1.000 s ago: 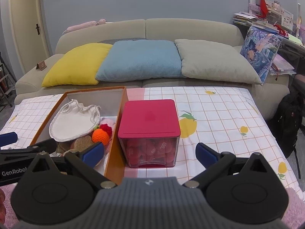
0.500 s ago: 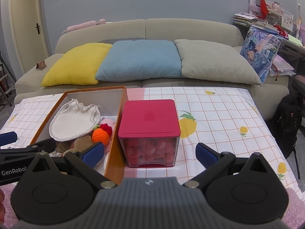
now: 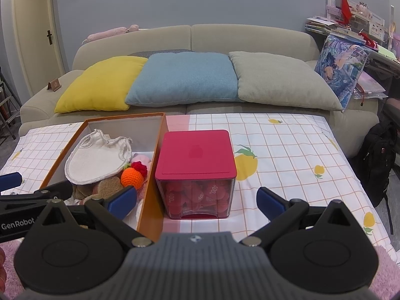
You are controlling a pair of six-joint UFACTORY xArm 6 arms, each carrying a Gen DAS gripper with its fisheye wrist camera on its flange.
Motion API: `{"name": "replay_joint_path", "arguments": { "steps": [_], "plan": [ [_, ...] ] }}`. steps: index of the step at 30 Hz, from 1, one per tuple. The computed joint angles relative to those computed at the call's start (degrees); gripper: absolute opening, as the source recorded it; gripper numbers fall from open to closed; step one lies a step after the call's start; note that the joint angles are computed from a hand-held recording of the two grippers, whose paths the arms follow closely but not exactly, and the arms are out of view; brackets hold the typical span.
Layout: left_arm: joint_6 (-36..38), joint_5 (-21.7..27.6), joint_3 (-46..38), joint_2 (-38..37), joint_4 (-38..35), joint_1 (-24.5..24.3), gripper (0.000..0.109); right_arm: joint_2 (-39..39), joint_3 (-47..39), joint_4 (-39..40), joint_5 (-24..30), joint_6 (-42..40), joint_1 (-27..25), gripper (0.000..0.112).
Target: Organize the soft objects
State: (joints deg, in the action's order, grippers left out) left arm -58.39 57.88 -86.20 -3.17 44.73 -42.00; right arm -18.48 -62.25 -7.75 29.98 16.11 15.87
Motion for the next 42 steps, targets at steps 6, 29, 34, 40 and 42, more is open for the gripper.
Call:
{"name": "replay_joint_path", "arguments": {
  "steps": [6, 29, 34, 40, 42],
  "plan": [
    [0.37, 0.19, -0.10, 0.03, -0.11, -0.02, 0.103, 0.01, -0.04, 0.06, 0.08, 0.01, -0.01, 0.100],
    [0.93, -0.07, -0.19, 0.22, 0.15, 0.07, 0.103, 0.17, -0.26, 0.53, 0.48, -0.62, 0.16, 0.100],
    [1.03, -0.24, -0.12, 0.14, 0.27, 0.15, 0.103, 0.18, -0.34, 0.48, 0.54, -0.77, 0.21, 0.100],
    [1.00, -0.13, -0.18, 0.17, 0.26, 0.12, 0.103, 0.21, -0.42, 0.34, 0.65, -0.70, 0.28, 0.100],
    [1.03, -0.19, -0.18, 0.16, 0.27, 0.14, 0.103, 0.23, -0.42, 0.37, 0.63, -0.76, 0.28, 0.100]
  ]
}}
